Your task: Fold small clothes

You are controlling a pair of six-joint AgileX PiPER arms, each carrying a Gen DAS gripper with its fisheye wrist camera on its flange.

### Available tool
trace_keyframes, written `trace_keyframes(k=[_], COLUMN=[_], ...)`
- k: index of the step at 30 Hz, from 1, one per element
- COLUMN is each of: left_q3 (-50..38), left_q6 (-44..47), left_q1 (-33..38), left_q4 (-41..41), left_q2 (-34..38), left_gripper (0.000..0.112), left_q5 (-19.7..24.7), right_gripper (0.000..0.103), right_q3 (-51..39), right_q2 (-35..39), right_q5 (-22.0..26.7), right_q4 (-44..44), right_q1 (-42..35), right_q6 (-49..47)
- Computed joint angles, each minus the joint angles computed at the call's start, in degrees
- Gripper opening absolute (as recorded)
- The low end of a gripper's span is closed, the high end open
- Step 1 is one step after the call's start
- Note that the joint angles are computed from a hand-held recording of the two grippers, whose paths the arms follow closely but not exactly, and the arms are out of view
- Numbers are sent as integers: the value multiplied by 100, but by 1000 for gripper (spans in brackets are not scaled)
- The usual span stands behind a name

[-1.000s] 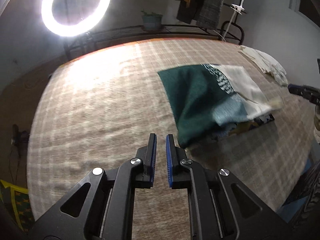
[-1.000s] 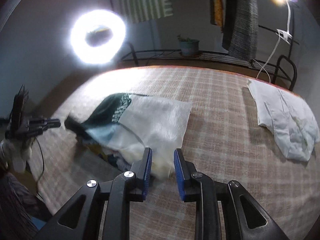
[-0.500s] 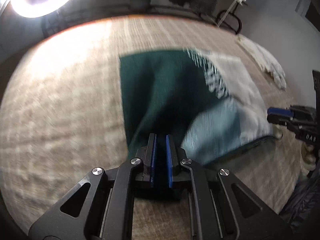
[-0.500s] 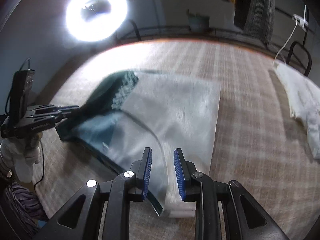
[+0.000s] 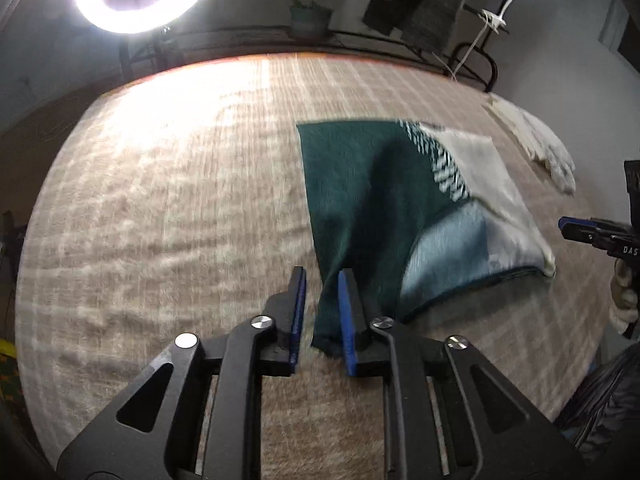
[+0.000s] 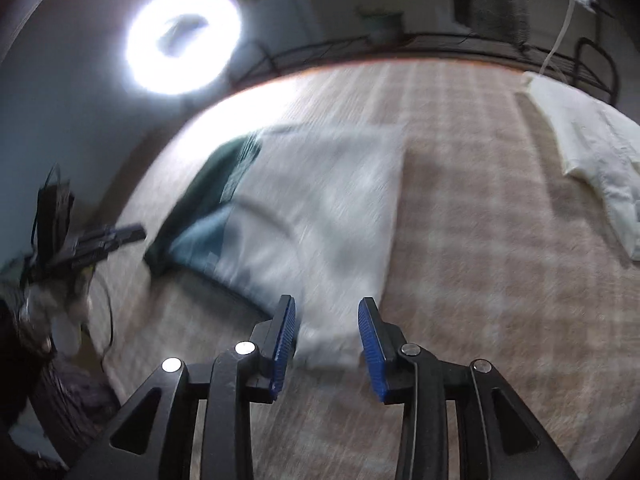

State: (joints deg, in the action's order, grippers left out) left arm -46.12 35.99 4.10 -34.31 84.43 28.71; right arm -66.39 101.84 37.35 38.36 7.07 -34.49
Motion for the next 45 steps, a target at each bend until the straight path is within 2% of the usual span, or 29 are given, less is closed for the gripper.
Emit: trace_keyframes(k=[3, 6, 11, 14, 16, 19, 22, 25, 27, 28, 29, 30, 33, 36, 40, 45], left_q3=[-284, -634, -878, -954, -1024, -1067, -1046, -1034, -973, -908, -885, -848, -933, -1092, -1455, -1805], left_q6=[-340, -914, -1460, -1729, -1928, -1974, -1935, -1817, -1451, -1369, -1150, -889, -373, -13, 193, 79], left_q1=[-251, -655, -965, -1023, -1071, -1053, -1090, -1049, -864, -794, -643, -477, -45, 391, 796, 842], left_q4=[10, 315, 467, 728, 947, 994, 1015, 963, 533, 407, 185, -89, -612, -1207, -1712, -1982], left_q2=[86, 315, 766, 1068, 1249, 1465, 1556, 1477, 1331, 1240, 1184, 1120, 1203, 1482, 1966, 2339], left_gripper=[18, 18, 18, 18, 18, 18, 18, 24, 35, 40, 50, 53, 54, 53, 53, 53], left_q5=[-94, -219, -395, -456, -486, -502, -582, -487, -430, -427, -380, -324, 32, 561, 1370, 1632], right_gripper=[29, 23, 22, 22, 22, 22, 23, 23, 30, 31, 34, 38, 56, 56, 56, 51], right_q3=[-567, -1327, -3138, -3980, -4567, -5087, -5012, -5222, -4891, -4610, -4318, -3946, -2922, -2321, -1870, -1934], right_q2=[233, 669, 1974, 2582, 3040, 3525, 3598, 3620, 3323, 3112, 2902, 2631, 1922, 1620, 1737, 2087], right_q5=[-295, -306, -361, -162, 145, 472, 424, 770, 788, 706, 598, 455, 231, 449, 944, 1434], right_q4=[-326, -451, -1532, -1866, -2109, -2228, -2199, -2220, -2037, -1895, -1760, -1675, -1009, -228, 823, 1324], right_q1=[351, 708, 1503, 1686, 1750, 1717, 1675, 1628, 1529, 1476, 1411, 1330, 865, 182, -724, -1113], right_q6=[363, 597, 1595, 1969, 2201, 2344, 2277, 2407, 2293, 2132, 1941, 1795, 1199, 716, 245, -85])
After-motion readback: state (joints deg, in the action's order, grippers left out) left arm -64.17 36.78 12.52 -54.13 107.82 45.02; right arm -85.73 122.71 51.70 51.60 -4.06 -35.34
